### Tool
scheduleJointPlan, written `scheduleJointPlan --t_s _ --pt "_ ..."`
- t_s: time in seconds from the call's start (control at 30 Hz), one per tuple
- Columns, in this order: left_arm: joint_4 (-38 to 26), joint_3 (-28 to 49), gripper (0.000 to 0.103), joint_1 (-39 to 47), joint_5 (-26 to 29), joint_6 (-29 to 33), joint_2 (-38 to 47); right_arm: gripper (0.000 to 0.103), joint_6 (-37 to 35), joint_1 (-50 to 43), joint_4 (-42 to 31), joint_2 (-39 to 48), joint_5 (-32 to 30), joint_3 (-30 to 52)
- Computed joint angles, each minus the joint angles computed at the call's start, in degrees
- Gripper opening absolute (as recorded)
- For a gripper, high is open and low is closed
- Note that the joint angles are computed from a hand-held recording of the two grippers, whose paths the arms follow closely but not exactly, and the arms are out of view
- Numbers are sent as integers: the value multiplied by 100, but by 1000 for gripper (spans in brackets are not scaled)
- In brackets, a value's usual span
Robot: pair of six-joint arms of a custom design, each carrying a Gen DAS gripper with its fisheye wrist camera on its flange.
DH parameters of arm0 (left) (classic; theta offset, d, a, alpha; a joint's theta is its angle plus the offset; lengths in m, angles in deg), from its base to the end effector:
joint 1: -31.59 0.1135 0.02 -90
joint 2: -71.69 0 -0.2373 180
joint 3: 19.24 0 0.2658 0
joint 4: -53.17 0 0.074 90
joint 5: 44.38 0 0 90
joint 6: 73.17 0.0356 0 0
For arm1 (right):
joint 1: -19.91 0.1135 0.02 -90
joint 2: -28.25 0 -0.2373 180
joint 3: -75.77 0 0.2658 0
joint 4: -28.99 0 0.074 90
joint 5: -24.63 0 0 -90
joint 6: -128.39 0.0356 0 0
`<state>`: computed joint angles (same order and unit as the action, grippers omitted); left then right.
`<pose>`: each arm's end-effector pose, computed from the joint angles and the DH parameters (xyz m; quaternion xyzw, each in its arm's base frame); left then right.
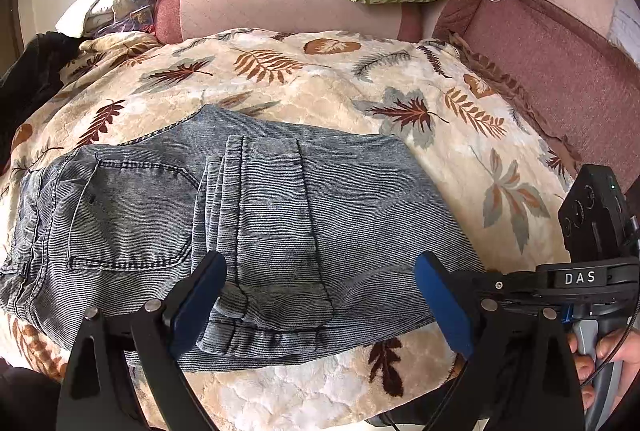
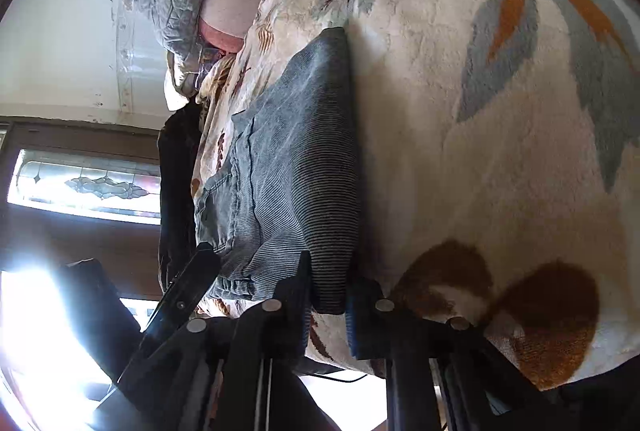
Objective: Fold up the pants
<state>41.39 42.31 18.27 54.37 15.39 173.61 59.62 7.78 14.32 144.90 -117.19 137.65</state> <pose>0.3282 -0.0833 0.0873 0.1222 0.9356 -0.1131 0.3114 0.3124 -0.0385 0.0186 0.1793 0.8702 0.4413 0.1259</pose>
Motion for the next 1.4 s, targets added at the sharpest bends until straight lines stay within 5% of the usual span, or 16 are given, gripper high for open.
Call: scheduleJointPlan --t_s 0.17,0.27,0.33,0.43,0.6,0.8,0.83,0.93,1.1,1.27,1.4 --pt "-191 384 95 36 35 -99 323 12 -70 73 -137 -139 414 -96" --pt "-575 926 95 -152 -340 84 1021 17 -106 -144 -457 336 -80 237" --pt "-404 881 95 -324 -823 330 1149 48 -500 -315 -1018 21 -67 354" --pt "-165 489 95 -225 -480 260 699 54 -843 -587 -1551 -501 53 673" --pt "152 245 95 -210 -500 400 489 56 -682 -287 -2111 596 268 2746" --pt "316 448 95 -61 -572 534 1121 55 -937 452 -3931 3073 1155 6137" --pt "361 438 95 -43 -554 563 1139 42 -905 483 -3867 3176 1186 6223" --pt "479 404 95 28 -458 621 1183 19 -968 611 -3636 2968 1589 6087" --pt "755 273 97 25 -469 710 1210 18 -1313 968 -3220 2788 2863 5811" --pt "569 288 97 93 -335 695 1085 38 -925 710 -2630 2001 2615 4740" --pt "792 -102 97 358 -14 447 522 38 -627 429 -1970 739 1567 3187"
